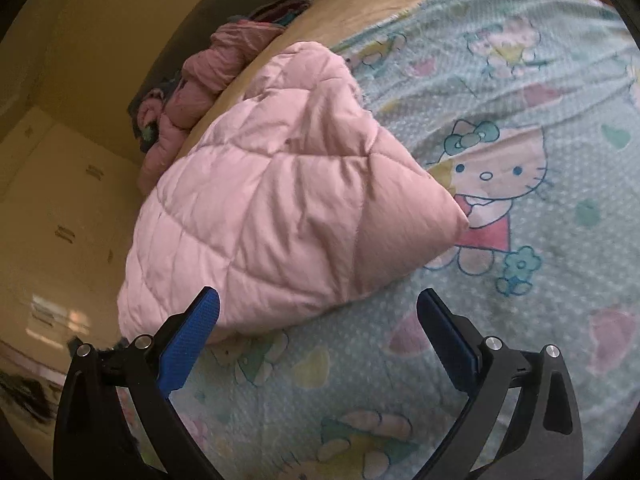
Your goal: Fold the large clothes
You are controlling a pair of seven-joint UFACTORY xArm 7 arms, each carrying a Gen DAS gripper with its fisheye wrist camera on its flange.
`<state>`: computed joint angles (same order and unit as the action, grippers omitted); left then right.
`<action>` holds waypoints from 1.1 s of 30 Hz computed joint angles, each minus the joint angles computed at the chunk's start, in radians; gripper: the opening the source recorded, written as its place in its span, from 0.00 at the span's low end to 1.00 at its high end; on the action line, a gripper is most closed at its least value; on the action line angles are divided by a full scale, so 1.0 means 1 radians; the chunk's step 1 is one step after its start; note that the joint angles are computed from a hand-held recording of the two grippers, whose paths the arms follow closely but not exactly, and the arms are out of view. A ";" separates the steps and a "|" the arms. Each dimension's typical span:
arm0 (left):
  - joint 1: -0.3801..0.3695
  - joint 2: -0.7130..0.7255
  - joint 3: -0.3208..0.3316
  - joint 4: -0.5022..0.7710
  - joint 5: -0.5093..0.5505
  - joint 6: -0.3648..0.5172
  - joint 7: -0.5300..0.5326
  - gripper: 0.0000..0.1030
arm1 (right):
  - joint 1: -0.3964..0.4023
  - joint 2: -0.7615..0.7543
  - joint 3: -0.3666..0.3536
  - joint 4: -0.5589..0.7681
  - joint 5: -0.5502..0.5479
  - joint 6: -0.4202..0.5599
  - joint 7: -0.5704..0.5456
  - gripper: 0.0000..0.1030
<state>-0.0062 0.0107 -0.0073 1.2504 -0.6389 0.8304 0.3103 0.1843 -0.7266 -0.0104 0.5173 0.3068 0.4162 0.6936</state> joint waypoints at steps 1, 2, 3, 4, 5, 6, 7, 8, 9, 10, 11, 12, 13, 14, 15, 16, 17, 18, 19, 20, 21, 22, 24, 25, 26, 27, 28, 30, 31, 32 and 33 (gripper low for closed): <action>0.003 0.018 0.003 0.016 -0.016 0.012 -0.004 0.91 | 0.012 0.008 -0.016 0.000 0.015 -0.011 -0.006 0.96; 0.009 0.040 0.005 0.037 -0.043 0.033 -0.009 0.91 | 0.029 0.021 -0.038 -0.001 0.038 -0.032 -0.014 0.96; 0.019 0.060 0.005 0.055 -0.077 0.055 -0.012 0.91 | 0.043 0.033 -0.055 0.000 0.058 -0.051 -0.022 0.96; 0.028 0.077 0.004 0.069 -0.109 0.069 -0.014 0.91 | 0.062 0.052 -0.079 0.004 0.083 -0.068 -0.036 0.96; 0.039 0.096 0.002 0.084 -0.142 0.082 -0.019 0.91 | 0.077 0.065 -0.095 0.009 0.103 -0.077 -0.048 0.96; 0.047 0.109 -0.003 0.096 -0.162 0.092 -0.022 0.91 | 0.101 0.083 -0.122 0.015 0.132 -0.090 -0.071 0.96; 0.055 0.129 -0.008 0.111 -0.188 0.104 -0.024 0.91 | 0.123 0.100 -0.146 0.022 0.161 -0.102 -0.093 0.96; 0.064 0.147 -0.013 0.128 -0.207 0.119 -0.024 0.92 | 0.131 0.111 -0.159 0.028 0.181 -0.107 -0.109 0.96; 0.072 0.164 -0.018 0.143 -0.220 0.130 -0.026 0.92 | 0.150 0.129 -0.181 0.036 0.210 -0.119 -0.134 0.96; 0.079 0.182 -0.024 0.157 -0.236 0.140 -0.028 0.92 | 0.156 0.137 -0.189 0.041 0.228 -0.122 -0.152 0.96; 0.085 0.195 -0.031 0.169 -0.249 0.143 -0.029 0.92 | 0.168 0.155 -0.207 0.051 0.254 -0.131 -0.176 0.96; 0.089 0.204 -0.036 0.178 -0.255 0.142 -0.037 0.92 | 0.172 0.166 -0.213 0.058 0.273 -0.137 -0.194 0.96; 0.091 0.211 -0.040 0.185 -0.255 0.141 -0.047 0.92 | 0.179 0.182 -0.222 0.070 0.288 -0.136 -0.219 0.96; 0.092 0.214 -0.045 0.187 -0.256 0.135 -0.052 0.92 | 0.174 0.193 -0.220 0.079 0.297 -0.133 -0.234 0.96; 0.089 0.218 -0.050 0.188 -0.258 0.121 -0.062 0.92 | 0.171 0.203 -0.216 0.084 0.307 -0.138 -0.252 0.96; 0.086 0.221 -0.055 0.189 -0.255 0.106 -0.070 0.92 | 0.164 0.213 -0.208 0.088 0.313 -0.146 -0.266 0.96; 0.080 0.219 -0.060 0.181 -0.255 0.082 -0.070 0.92 | 0.153 0.220 -0.195 0.092 0.313 -0.148 -0.271 0.95; 0.077 0.218 -0.063 0.178 -0.250 0.068 -0.069 0.92 | 0.142 0.227 -0.180 0.095 0.310 -0.154 -0.275 0.95; 0.072 0.213 -0.066 0.171 -0.237 0.051 -0.066 0.92 | 0.121 0.227 -0.157 0.092 0.298 -0.159 -0.268 0.90; 0.068 0.207 -0.067 0.166 -0.222 0.040 -0.062 0.91 | 0.099 0.221 -0.134 0.087 0.282 -0.159 -0.253 0.83; 0.060 0.200 -0.067 0.160 -0.202 0.025 -0.062 0.88 | 0.084 0.218 -0.117 0.084 0.267 -0.162 -0.245 0.79; 0.055 0.200 -0.067 0.168 -0.180 0.015 -0.064 0.85 | 0.077 0.211 -0.104 0.079 0.255 -0.173 -0.242 0.68; 0.041 0.175 -0.070 0.158 -0.142 -0.016 -0.046 0.64 | 0.041 0.205 -0.062 0.082 0.195 -0.175 -0.227 0.56; 0.034 0.168 -0.071 0.158 -0.128 -0.029 -0.039 0.59 | -0.008 0.201 -0.013 0.091 0.130 -0.160 -0.198 0.49; 0.026 0.146 -0.073 0.148 -0.111 -0.051 -0.025 0.50 | -0.039 0.199 0.021 0.098 0.079 -0.153 -0.175 0.44; 0.021 0.132 -0.073 0.141 -0.105 -0.067 -0.010 0.45 | -0.075 0.192 0.058 0.108 0.022 -0.137 -0.149 0.42; 0.016 0.121 -0.072 0.134 -0.104 -0.082 0.005 0.44 | -0.092 0.191 0.076 0.116 -0.020 -0.130 -0.132 0.37; 0.006 0.095 -0.070 0.114 -0.104 -0.110 0.018 0.39 | -0.139 0.171 0.133 0.136 -0.128 -0.108 -0.101 0.33; 0.002 0.083 -0.067 0.104 -0.107 -0.119 0.028 0.37 | -0.152 0.160 0.156 0.146 -0.177 -0.100 -0.094 0.32; -0.001 0.065 -0.064 0.090 -0.110 -0.129 0.044 0.36 | -0.157 0.158 0.166 0.158 -0.213 -0.095 -0.090 0.31; -0.007 0.042 -0.061 0.070 -0.109 -0.145 0.061 0.35 | -0.160 0.146 0.179 0.169 -0.247 -0.081 -0.086 0.31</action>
<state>-0.0133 0.0524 -0.0686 1.3209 -0.7481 0.6853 0.3710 0.0241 -0.5811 0.1689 0.6866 0.0596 0.3352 0.6079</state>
